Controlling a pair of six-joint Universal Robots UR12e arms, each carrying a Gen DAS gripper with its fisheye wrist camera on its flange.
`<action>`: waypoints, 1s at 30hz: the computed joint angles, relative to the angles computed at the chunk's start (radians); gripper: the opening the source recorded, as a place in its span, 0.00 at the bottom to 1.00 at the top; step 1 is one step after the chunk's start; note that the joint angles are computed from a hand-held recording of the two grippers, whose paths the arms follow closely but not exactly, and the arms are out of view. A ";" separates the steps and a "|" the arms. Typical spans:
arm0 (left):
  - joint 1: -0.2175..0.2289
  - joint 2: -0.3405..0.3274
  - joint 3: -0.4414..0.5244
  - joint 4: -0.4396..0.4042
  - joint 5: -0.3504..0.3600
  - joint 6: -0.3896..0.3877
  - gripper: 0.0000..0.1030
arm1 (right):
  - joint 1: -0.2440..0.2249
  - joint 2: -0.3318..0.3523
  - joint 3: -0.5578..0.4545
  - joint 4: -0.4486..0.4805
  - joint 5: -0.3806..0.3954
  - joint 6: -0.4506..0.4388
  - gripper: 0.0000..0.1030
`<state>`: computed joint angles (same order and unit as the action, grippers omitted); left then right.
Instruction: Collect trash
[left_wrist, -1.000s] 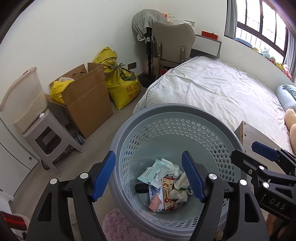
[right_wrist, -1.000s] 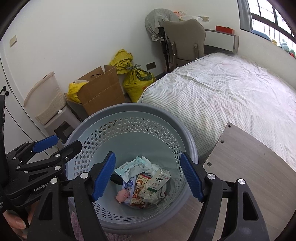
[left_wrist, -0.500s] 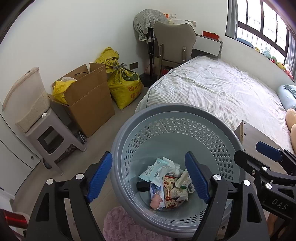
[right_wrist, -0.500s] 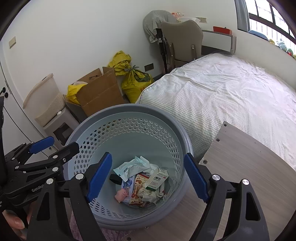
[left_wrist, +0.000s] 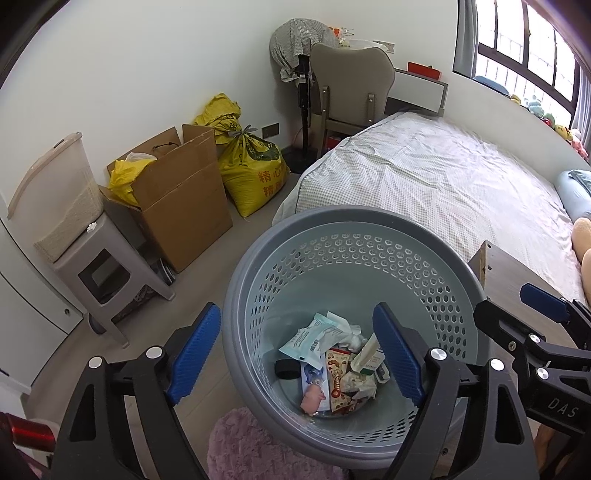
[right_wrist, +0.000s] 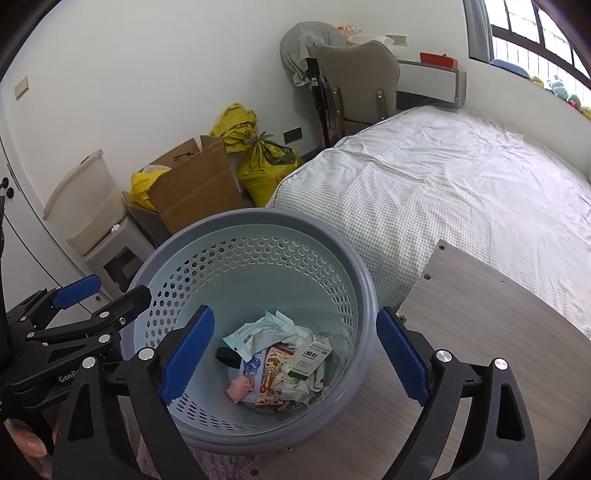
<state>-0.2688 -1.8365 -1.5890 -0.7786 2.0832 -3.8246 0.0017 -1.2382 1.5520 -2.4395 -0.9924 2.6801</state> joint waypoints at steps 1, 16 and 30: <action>0.000 0.000 0.000 0.000 0.000 0.000 0.78 | 0.000 0.000 0.000 -0.001 -0.001 0.001 0.85; -0.001 0.012 -0.010 -0.013 0.004 -0.018 0.81 | -0.004 0.000 -0.001 -0.007 -0.001 0.007 0.85; -0.009 -0.003 0.011 -0.039 0.034 -0.021 0.82 | -0.003 -0.001 0.000 -0.010 -0.007 0.007 0.85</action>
